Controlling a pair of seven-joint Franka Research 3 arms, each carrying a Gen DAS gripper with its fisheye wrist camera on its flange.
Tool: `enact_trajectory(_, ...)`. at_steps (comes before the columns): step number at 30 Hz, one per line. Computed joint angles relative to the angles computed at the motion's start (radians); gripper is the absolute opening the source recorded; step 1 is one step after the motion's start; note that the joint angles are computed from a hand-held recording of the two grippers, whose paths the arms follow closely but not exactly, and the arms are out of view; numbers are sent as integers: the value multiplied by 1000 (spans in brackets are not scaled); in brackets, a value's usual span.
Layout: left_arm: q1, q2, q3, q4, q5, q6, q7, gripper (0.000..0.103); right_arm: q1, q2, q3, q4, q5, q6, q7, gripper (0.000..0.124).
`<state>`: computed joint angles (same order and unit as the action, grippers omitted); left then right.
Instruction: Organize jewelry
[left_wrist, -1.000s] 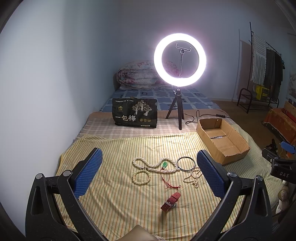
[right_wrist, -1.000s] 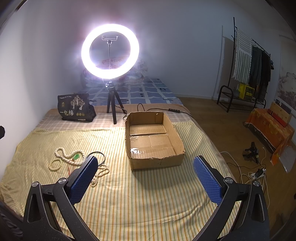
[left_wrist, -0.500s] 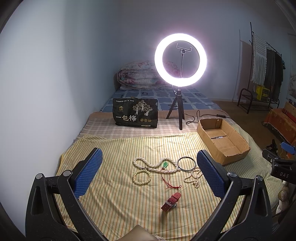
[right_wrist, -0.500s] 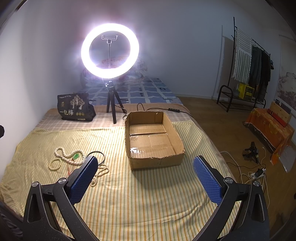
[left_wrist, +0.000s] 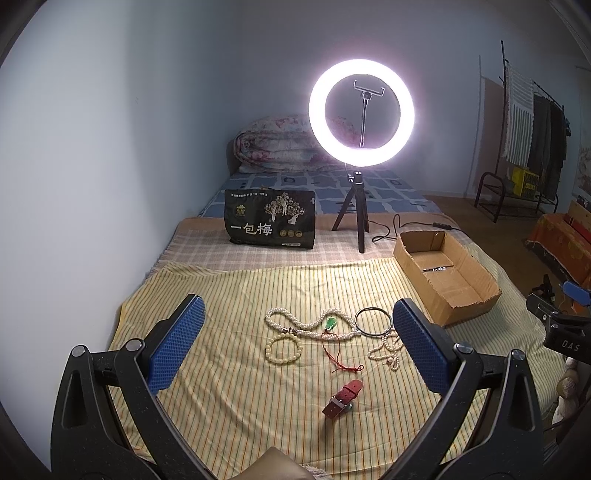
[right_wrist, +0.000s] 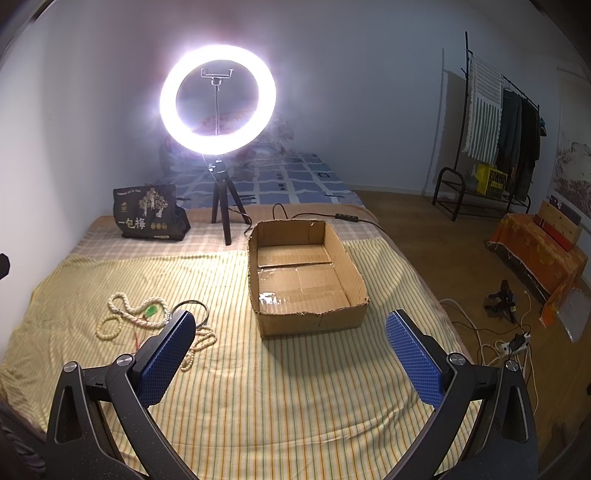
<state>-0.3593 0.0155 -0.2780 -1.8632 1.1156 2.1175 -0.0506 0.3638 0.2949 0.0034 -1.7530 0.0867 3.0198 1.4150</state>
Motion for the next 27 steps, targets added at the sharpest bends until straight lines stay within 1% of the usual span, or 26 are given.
enact_trajectory(7, 5, 16, 8, 2, -43, 27, 42, 103, 19, 6, -25, 9, -29, -13, 30, 102)
enact_trajectory(11, 7, 23, 13, -2, -63, 44, 62, 103, 19, 6, -27, 11, -42, -21, 42, 102)
enact_trajectory(13, 14, 26, 20, -7, -92, 70, 80, 103, 25, 10, -35, 18, -56, -36, 55, 102)
enact_trajectory(15, 22, 26, 26, -16, -125, 95, 91, 103, 17, 19, -25, 37, -51, -59, 54, 102)
enact_trajectory(18, 48, 24, 41, -42, -216, 188, 127, 103, 3, 26, -8, 51, -38, -81, 43, 102)
enact_trajectory(23, 62, 34, 45, -51, -280, 207, 166, 103, 0, 38, -4, 70, -39, -108, 34, 102)
enact_trajectory(25, 68, 35, 49, -58, -314, 222, 187, 103, 8, 48, -14, 82, -53, -127, 46, 102)
enact_trajectory(27, 73, 35, 50, -62, -345, 228, 208, 103, 9, 61, -19, 104, -61, -165, 55, 102)
